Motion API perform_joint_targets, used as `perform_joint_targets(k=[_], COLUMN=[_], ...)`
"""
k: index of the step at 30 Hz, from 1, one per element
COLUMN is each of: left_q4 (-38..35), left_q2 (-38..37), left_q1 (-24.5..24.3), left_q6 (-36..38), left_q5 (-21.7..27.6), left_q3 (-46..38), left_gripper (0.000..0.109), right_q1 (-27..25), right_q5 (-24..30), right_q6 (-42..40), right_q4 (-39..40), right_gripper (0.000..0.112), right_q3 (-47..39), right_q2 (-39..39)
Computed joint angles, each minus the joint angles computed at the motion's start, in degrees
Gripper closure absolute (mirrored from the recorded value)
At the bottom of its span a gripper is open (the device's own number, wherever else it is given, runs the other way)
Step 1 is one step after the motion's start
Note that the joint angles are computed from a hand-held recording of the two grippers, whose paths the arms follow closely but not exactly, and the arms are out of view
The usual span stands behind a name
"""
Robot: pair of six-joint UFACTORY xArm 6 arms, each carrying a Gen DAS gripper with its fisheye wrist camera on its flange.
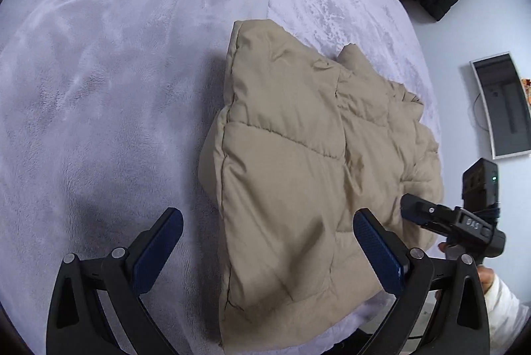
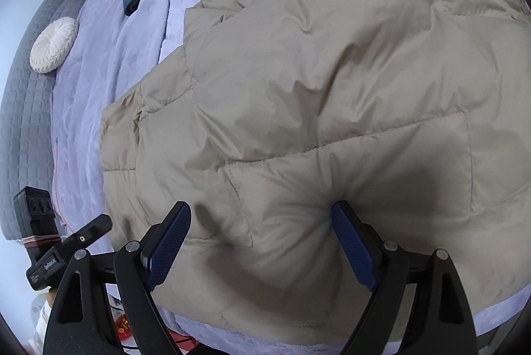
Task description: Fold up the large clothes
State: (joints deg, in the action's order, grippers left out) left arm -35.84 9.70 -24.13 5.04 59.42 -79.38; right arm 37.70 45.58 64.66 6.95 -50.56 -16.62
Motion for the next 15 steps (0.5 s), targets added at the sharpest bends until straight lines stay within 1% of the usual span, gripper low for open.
perform_joint_targets(k=[2, 5, 7, 9, 15], left_q4=[-5.69, -13.62, -15.20, -15.72, -16.79], left_q2=[1.95, 5.71, 8.27, 11.74, 19.02], left_q1=[2.06, 4.78, 5.22, 4.62, 2.48], left_q6=[3.81, 9.00, 10.33, 10.41, 11.97], left_q5=[3.36, 9.83, 12.13, 13.63, 16.34], left_q3=[-1.70, -4.60, -6.35, -9.14, -16.35], left_gripper=[0.006, 0.006, 0.006, 0.006, 0.006], right_q1=[-0.14, -0.09, -0.12, -0.10, -0.12], right_q5=[-0.68, -0.38, 0.16, 0.31, 0.30], right_q6=[-0.01, -0.57, -1.18, -1.45, -2.31], right_q4=[0.61, 0.94, 1.07, 1.14, 1.41], right_gripper=[0.023, 0.023, 0.023, 0.023, 0.023], right_q3=[0.74, 0.72, 0.42, 0.40, 0.43], right_q2=[-0.19, 0.10, 0.41, 0.53, 0.95])
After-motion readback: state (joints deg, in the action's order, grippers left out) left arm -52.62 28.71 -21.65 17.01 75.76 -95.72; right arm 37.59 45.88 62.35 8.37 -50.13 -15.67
